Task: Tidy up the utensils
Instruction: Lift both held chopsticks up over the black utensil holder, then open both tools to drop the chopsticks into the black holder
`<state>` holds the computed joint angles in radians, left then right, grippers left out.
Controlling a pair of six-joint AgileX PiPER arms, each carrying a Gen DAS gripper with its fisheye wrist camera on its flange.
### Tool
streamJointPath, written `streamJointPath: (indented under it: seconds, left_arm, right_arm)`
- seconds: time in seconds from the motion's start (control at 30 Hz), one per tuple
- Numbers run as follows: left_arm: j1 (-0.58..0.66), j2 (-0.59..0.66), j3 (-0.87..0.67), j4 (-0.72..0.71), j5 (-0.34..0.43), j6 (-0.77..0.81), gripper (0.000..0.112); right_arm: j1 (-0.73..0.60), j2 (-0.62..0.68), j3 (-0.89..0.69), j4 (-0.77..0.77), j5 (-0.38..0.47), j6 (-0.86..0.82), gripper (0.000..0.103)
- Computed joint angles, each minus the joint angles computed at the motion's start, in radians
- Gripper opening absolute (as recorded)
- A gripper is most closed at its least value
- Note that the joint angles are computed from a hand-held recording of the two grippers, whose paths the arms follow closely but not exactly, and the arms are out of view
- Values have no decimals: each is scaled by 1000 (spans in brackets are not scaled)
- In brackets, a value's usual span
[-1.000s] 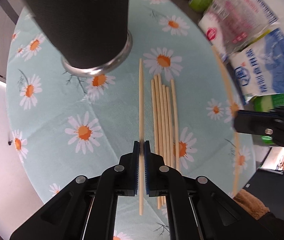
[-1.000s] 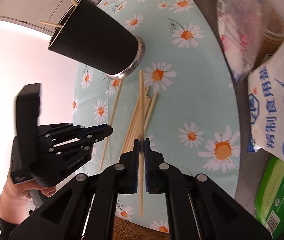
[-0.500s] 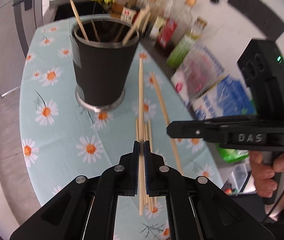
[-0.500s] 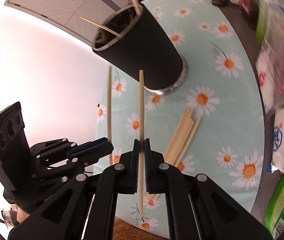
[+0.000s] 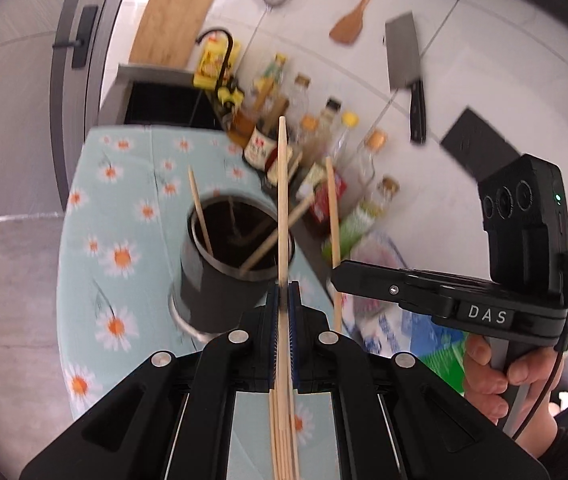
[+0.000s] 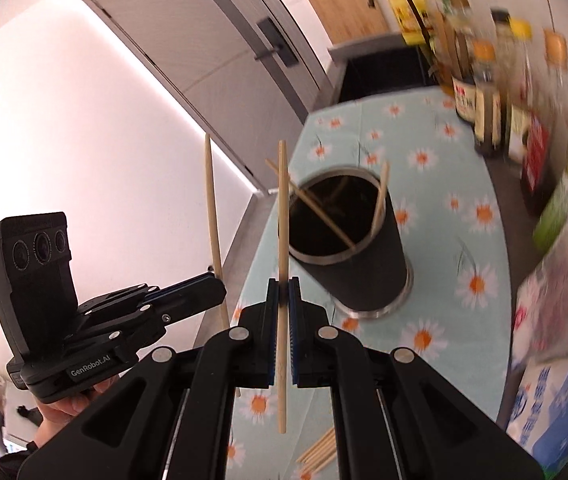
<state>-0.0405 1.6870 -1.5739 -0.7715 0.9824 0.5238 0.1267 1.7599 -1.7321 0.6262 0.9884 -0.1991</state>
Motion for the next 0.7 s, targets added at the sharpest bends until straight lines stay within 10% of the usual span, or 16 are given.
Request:
streamJointPath:
  seconds: [0.7]
  left_arm:
    - [-9,175,-261,-194,-240,136,4]
  right_arm:
    - [8,158,-337,-37,-197,-53,6]
